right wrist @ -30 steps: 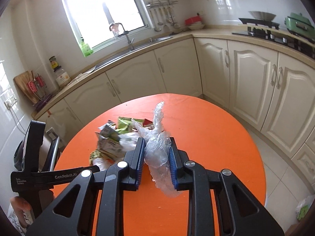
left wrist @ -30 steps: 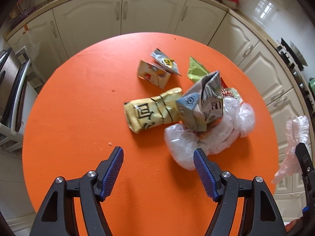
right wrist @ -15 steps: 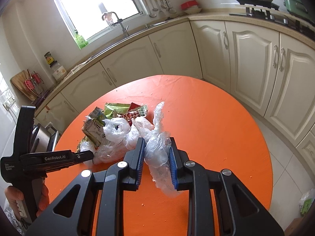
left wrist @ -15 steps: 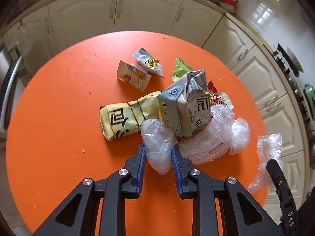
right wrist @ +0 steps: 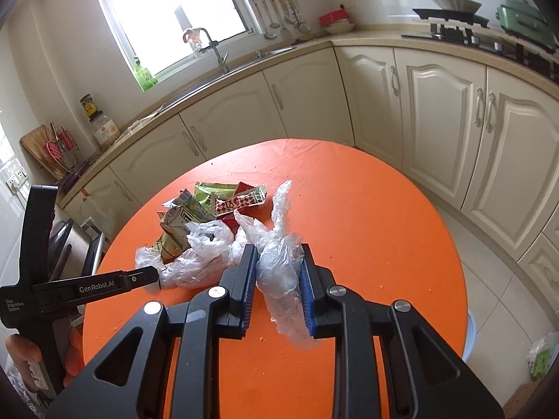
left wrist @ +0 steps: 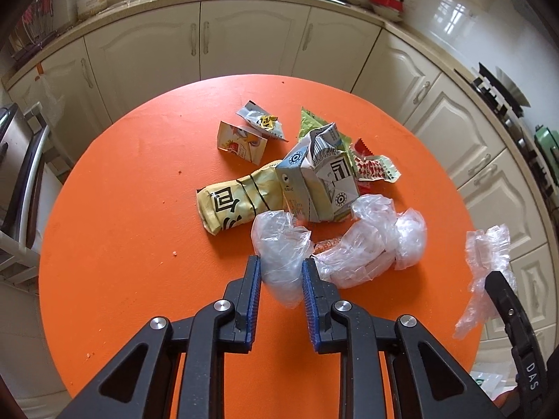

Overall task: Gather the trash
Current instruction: 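Grasp clear plastic bag with right tool while left tool grasps another clear bag, then lift both clear plastic bags off the table and turn toward the bucket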

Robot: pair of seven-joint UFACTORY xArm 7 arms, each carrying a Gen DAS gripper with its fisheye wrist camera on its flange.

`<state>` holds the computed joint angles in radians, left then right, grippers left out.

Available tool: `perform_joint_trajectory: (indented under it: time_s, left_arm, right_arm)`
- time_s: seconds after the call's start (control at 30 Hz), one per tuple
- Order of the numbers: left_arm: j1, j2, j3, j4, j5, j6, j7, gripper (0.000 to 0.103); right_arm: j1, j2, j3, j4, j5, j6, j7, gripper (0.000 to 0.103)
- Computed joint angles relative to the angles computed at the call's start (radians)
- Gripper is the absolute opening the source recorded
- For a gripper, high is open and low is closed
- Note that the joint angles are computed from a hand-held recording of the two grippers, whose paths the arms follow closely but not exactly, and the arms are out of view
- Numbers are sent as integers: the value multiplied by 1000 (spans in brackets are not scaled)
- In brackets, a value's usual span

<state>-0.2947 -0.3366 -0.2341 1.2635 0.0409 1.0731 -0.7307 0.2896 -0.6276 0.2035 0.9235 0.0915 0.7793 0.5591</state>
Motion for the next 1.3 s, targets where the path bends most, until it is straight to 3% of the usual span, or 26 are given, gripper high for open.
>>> perform_joint_trajectory:
  time_s: [0.57,0.87,0.9,0.97,1.0,1.03,1.13,1.3]
  left_arm:
    - [-17,-183,-81,-34,29,7,-5,14]
    - [-21,-219,-18,-118,-90,56,-27,22]
    - [-14,-220,-21,-109,-81,70,-24,26]
    - [-7,-210,-22,-85,-67,77,-1,46]
    - [-4,-207,-22,-74,-60,75,13,62]
    - [0,-198,-30,-63,-45,65,25,71]
    - [-5,-171,-53,-20,-6,75,83,75]
    - [-53,-55,-78,60,43,134,282,77]
  right_arm:
    - [-36,-243,39,-33,-37,141,78,23]
    - [-31,-290,37,-50,-18,178,71,23]
    - [-31,-291,37,-56,-14,177,71,23]
    - [-27,-289,33,-63,-7,172,66,23]
    - [-26,-287,30,-66,-4,168,63,23]
    - [-25,-284,28,-69,-1,166,60,23]
    - [-27,-280,20,-76,3,166,54,23]
    - [-59,-294,24,-91,-3,191,90,23]
